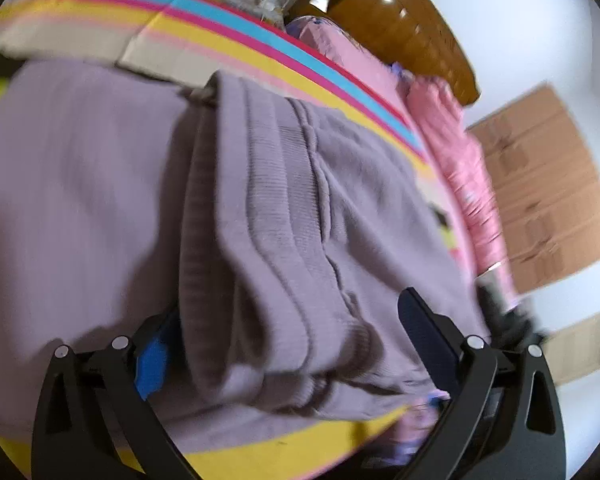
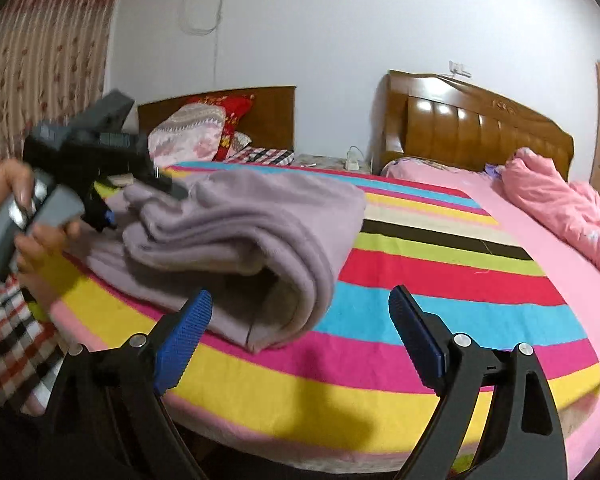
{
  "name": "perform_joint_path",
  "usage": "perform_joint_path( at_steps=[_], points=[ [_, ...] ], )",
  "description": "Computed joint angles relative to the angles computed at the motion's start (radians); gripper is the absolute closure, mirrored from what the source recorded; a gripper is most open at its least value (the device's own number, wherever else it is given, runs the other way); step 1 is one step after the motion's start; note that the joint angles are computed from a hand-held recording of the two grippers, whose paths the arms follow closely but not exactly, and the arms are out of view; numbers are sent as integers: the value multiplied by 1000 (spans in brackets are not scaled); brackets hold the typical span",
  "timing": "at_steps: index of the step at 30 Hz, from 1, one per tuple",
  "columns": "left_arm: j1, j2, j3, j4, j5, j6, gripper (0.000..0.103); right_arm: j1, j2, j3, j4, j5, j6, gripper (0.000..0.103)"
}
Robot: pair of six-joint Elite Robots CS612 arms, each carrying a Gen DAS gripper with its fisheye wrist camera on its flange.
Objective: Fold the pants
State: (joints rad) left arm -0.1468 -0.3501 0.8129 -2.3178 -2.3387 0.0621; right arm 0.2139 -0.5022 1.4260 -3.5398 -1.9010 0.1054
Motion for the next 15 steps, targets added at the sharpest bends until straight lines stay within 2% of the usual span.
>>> perform_joint_path(
  at_steps=[1, 2, 3, 4, 5, 6, 9, 15],
  points=[
    [8, 14, -23, 26, -46, -26, 6, -1, -1, 3, 2, 4, -3, 16],
    [10, 21, -34, 41, -64, -33, 14, 0, 6, -10, 20, 12, 7, 16],
    [12, 29, -48, 65, -78, -38, 29, -5, 10, -20, 34, 21, 20, 16],
    [12, 31, -50, 71, -79, -47, 38, -8, 15, -31, 48, 29, 47, 16],
    [14, 40, -57, 68, -100, -65, 55, -10, 19, -45, 61, 32, 66, 16],
    [16, 48, -60, 62, -129, -77, 60, -11, 22, -53, 77, 28, 99, 16],
    [15, 38, -17, -47, -117, -115, 67, -16, 22, -64, 143, 16, 200, 16],
    [-10, -17, 81, -191, 18, -87, 67, -24, 34, -85, 193, -21, 305, 16]
  ],
)
